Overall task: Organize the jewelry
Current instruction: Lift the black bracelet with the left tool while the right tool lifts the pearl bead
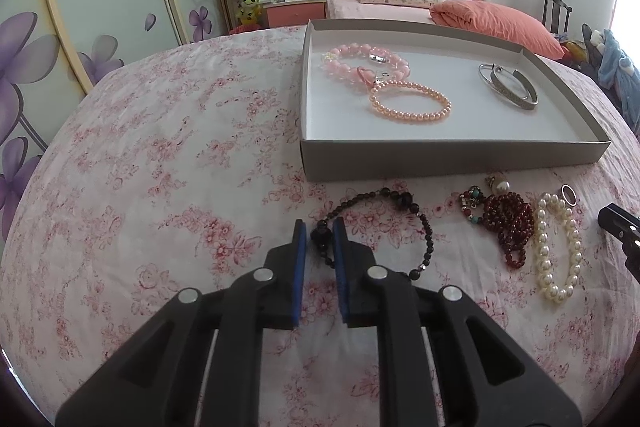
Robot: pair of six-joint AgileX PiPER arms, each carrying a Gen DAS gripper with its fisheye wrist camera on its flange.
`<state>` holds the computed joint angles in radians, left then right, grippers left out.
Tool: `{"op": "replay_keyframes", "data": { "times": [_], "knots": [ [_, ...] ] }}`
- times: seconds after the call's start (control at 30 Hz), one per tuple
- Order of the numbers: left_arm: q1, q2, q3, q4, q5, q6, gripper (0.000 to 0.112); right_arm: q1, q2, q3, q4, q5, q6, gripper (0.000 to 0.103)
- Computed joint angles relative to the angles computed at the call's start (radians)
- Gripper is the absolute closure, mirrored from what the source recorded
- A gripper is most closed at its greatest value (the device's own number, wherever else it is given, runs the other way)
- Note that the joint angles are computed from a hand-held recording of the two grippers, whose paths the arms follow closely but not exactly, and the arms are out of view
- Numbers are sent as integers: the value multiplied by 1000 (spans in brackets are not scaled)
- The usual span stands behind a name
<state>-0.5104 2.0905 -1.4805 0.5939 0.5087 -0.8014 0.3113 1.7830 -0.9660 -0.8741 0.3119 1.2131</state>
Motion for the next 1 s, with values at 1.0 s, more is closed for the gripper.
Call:
{"op": "replay_keyframes", "data": {
  "times": [1.0],
  "knots": [
    [10,-177,197,-30,-216,-46,101,70,-110,66,-347,-20,394,87]
  ]
}}
